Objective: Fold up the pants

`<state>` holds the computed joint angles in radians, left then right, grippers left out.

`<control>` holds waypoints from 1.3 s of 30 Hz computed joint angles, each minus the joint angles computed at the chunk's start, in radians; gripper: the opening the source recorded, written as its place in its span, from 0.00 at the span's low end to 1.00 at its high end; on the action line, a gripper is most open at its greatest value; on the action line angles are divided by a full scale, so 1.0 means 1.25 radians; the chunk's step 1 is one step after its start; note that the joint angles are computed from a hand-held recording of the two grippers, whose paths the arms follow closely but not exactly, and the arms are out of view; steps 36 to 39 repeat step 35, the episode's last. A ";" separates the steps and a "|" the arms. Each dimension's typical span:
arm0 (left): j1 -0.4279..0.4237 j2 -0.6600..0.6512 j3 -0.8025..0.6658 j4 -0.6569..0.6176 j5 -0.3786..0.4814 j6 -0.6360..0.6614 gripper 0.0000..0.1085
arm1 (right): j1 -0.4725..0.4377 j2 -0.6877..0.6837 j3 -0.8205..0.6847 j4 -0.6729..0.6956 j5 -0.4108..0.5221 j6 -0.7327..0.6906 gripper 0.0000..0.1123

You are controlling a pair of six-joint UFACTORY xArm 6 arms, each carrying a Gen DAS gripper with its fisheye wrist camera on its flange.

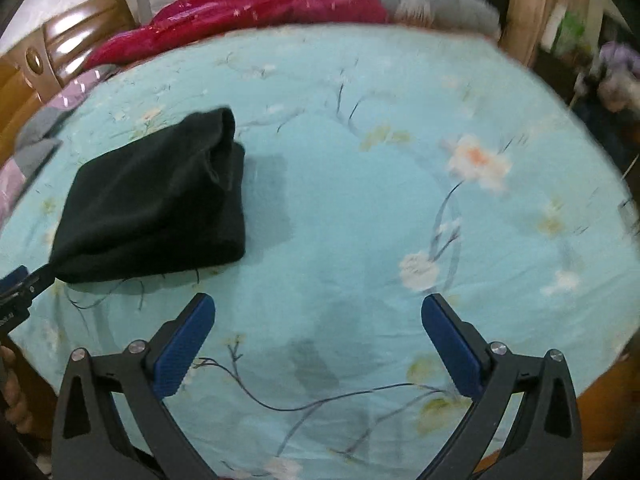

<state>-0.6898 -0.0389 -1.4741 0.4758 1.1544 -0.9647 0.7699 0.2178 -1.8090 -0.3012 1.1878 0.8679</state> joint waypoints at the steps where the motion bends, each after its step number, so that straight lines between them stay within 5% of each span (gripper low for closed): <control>1: -0.013 0.010 -0.013 0.026 0.024 -0.007 0.76 | 0.009 0.018 -0.039 -0.022 0.037 -0.006 0.92; 21: -0.070 0.014 -0.026 0.060 0.026 0.037 0.76 | 0.075 0.051 -0.138 -0.123 0.057 -0.024 0.92; 39: -0.051 0.005 -0.011 -0.009 -0.092 0.075 0.76 | 0.053 0.042 -0.105 -0.084 0.060 0.002 0.92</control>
